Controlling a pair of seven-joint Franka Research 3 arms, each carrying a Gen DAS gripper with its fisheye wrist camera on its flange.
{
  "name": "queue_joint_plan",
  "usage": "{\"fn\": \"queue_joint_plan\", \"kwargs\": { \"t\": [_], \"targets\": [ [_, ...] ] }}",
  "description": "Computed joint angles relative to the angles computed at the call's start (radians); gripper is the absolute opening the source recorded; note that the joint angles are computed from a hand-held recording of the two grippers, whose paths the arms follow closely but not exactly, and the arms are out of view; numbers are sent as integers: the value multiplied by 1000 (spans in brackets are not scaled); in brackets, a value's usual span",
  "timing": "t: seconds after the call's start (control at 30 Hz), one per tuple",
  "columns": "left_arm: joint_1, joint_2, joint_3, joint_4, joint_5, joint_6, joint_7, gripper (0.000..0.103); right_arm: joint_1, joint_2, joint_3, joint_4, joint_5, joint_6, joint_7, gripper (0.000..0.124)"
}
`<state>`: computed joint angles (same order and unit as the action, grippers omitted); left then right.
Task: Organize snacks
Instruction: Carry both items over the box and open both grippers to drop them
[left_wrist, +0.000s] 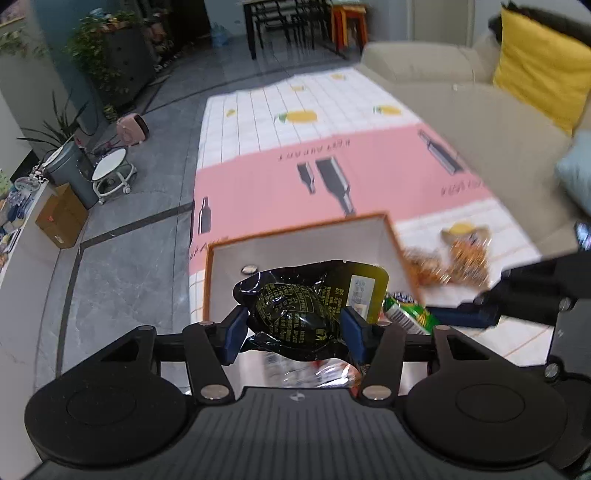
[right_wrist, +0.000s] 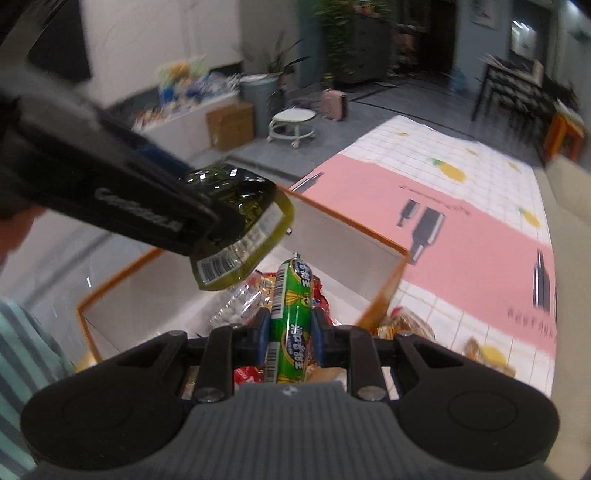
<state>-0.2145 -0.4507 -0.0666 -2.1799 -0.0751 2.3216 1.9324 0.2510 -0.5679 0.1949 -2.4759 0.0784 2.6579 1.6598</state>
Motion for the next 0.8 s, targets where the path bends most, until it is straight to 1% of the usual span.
{"fn": "queue_joint_plan", "kwargs": {
  "t": [0.1,0.2,0.33,0.57,0.77,0.8],
  "targets": [
    [7,38,8,6,20,-11,46,60,-7,64,17,46,-53,-18,-41,20],
    [24,82,-1,15,48,-12,73,58,-23,130,36,89,-120,-33,-53,20],
    [39,124,-4,23,46,-22,103,58,-16,202,28,126,-177,-36,-77,20],
    [55,162,-25,22,63,-43,142,57,-6,279,22,159,-278,-35,-89,20],
    [65,189,-40,28,97,-61,144,57,15,299,12,159,-324,-33,-118,20],
    [66,194,-40,32,95,-63,144,55,15,302,13,159,-333,-34,-115,20]
  ]
}}
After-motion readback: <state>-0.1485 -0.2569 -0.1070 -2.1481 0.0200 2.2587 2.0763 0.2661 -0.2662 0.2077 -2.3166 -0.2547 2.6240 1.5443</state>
